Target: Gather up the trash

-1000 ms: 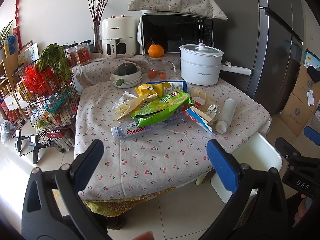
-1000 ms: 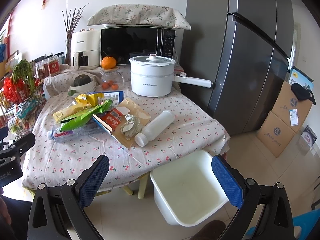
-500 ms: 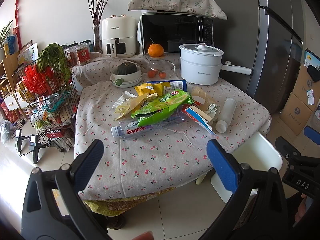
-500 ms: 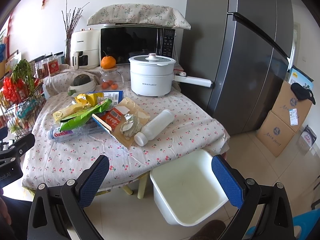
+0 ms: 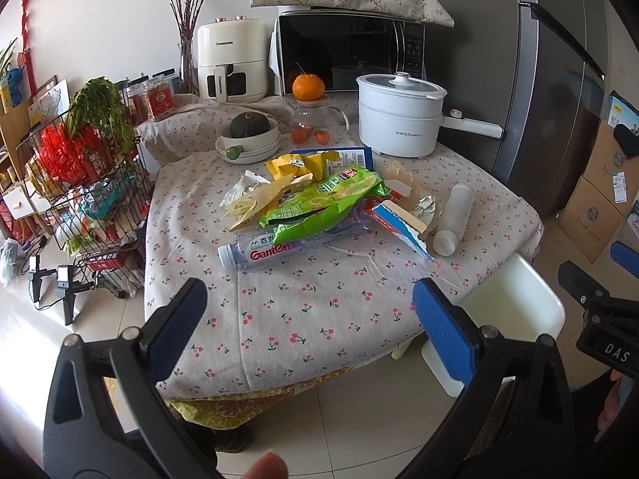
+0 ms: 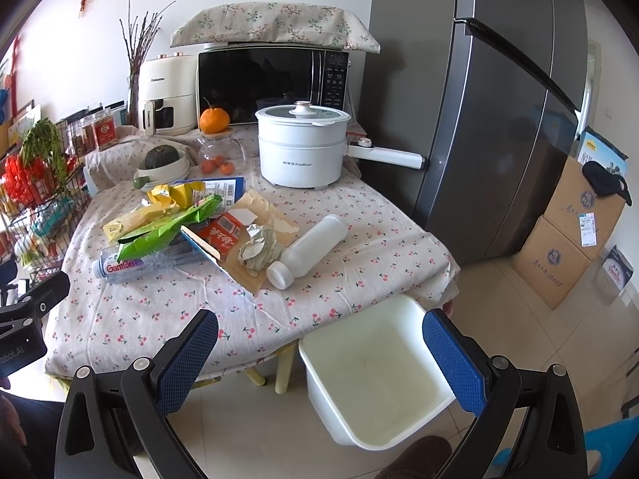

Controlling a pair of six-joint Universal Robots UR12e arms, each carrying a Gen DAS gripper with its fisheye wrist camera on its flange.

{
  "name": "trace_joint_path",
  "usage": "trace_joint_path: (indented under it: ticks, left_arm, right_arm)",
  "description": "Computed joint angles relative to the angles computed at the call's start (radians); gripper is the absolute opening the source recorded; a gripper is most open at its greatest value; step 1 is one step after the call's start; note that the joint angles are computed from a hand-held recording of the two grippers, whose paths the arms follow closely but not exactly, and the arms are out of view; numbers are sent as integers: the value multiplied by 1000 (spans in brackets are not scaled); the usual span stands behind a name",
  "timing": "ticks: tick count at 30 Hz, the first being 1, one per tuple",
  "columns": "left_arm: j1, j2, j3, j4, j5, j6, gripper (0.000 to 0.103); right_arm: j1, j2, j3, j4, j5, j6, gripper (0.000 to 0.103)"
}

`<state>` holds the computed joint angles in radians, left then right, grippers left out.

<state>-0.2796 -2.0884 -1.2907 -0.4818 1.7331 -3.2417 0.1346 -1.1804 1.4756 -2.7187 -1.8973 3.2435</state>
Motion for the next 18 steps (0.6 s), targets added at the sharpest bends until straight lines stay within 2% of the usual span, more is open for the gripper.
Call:
trace_joint_path:
  ticks: [2,4,8,10,12,15,18]
  left_arm:
    - [15,-10,32,-76,-76,11,102]
    - [30,-24,67,-143,-145,28,102]
    - [39,-64,134,-187,-175,69,102]
    - [44,-92,182,-229,-199,85,102]
    - [55,-122,237,-306,-274,77,102]
    - [70,-172,322,-403,-424,37,97]
    - [67,-224,395,-418,-499,-14,96]
  right_arm:
    - [-3,9,-24,31,0,-22,103]
    - [-13,16,-55,73,32,-32,103]
    - [-46,46,-147,211,141,-26,103]
    - [-57,73,-205,283,170,-27,103]
    - [-66,106,-267,361,192,-30,103]
    - [-88,159,-359,481,271,-21,103]
    - [-108,201,-405,529,310,19,103]
